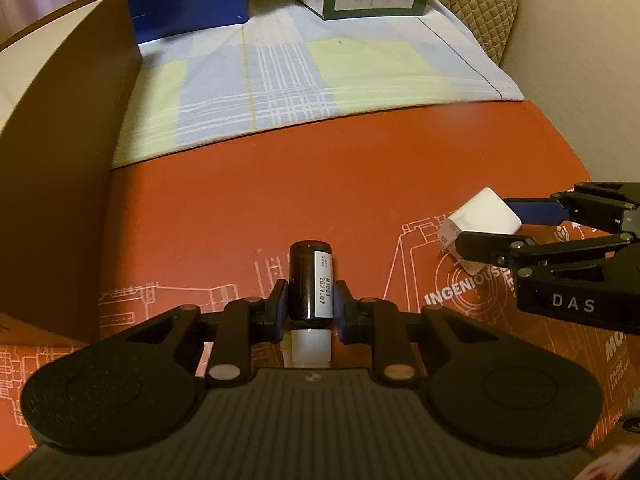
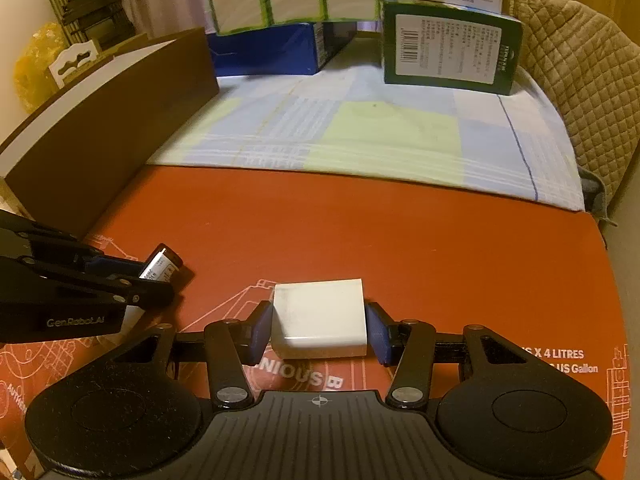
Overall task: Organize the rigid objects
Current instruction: 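Lift the dropper bottle and charger plug and carry both over the shoebox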
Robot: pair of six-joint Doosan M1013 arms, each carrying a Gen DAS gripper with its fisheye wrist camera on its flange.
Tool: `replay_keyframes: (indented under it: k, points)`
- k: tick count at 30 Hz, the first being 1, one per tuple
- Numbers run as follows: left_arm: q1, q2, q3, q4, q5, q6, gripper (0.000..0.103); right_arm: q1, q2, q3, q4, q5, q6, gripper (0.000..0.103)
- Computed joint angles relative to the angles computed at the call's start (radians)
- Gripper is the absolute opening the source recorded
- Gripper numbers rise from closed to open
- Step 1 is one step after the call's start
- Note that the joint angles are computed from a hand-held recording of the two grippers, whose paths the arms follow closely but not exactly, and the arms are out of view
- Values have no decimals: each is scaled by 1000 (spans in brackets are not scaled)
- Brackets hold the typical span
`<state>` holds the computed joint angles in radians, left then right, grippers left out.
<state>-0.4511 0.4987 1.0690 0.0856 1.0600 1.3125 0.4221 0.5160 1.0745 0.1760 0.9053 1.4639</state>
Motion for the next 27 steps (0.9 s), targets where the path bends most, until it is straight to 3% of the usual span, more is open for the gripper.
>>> replay_keyframes:
  k: [14,27]
  points:
    - [24,-81,52,-2,-56,-37,19,30,-5,-32,28,-3,-23,47]
    - [84,-168,84,-11,-164,-30,19,84,22,-144,108,-9,-82,47]
